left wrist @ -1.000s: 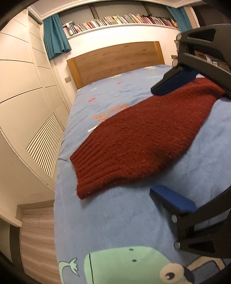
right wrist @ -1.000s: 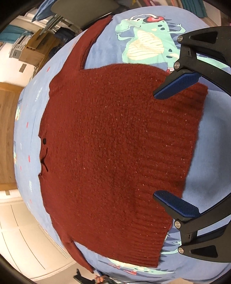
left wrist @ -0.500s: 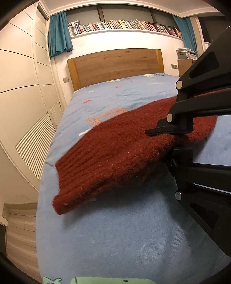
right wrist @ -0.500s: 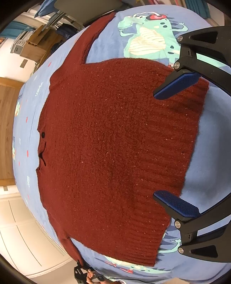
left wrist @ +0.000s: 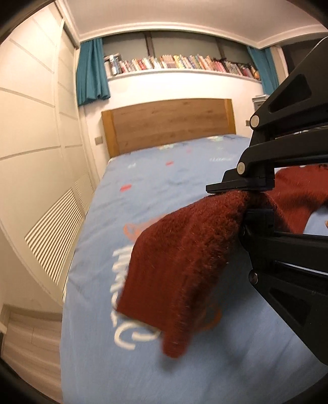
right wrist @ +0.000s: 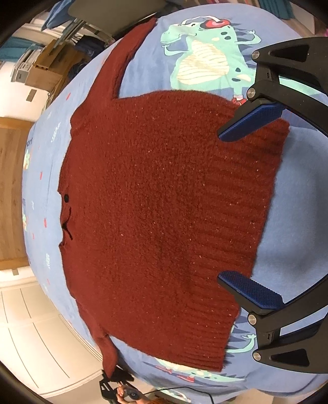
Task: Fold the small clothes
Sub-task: 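Carry the held sleeve across the sweater body and open the left tool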
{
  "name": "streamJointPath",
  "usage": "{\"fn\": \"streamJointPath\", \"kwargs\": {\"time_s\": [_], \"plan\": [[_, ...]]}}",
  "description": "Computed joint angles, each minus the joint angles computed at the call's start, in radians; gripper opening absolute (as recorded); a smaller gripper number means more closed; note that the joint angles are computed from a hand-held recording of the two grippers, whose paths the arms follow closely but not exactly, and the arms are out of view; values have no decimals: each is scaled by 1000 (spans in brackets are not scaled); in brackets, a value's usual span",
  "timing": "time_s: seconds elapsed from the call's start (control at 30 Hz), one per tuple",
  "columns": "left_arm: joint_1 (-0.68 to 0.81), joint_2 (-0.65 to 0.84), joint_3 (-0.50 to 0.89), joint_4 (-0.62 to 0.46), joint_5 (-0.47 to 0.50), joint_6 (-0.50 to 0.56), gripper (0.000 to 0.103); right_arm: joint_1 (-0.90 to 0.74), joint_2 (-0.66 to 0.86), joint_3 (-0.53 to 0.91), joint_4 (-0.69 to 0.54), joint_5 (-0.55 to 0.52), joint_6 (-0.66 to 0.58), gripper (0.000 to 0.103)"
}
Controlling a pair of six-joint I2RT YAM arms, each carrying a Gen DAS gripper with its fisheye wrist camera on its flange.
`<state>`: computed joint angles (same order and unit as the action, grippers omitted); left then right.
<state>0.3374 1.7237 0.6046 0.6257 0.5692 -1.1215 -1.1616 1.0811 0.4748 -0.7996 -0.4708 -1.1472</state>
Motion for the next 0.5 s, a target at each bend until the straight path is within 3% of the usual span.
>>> {"fn": "streamJointPath", "kwargs": {"time_s": [0.27, 0.5], "plan": [[-227, -78, 127, -130, -101, -39, 6, -138, 62, 74, -89, -58, -120, 102], [-485, -37, 288, -193, -203, -90, 6, -266, 187, 176, -125, -98, -199, 102]]}}
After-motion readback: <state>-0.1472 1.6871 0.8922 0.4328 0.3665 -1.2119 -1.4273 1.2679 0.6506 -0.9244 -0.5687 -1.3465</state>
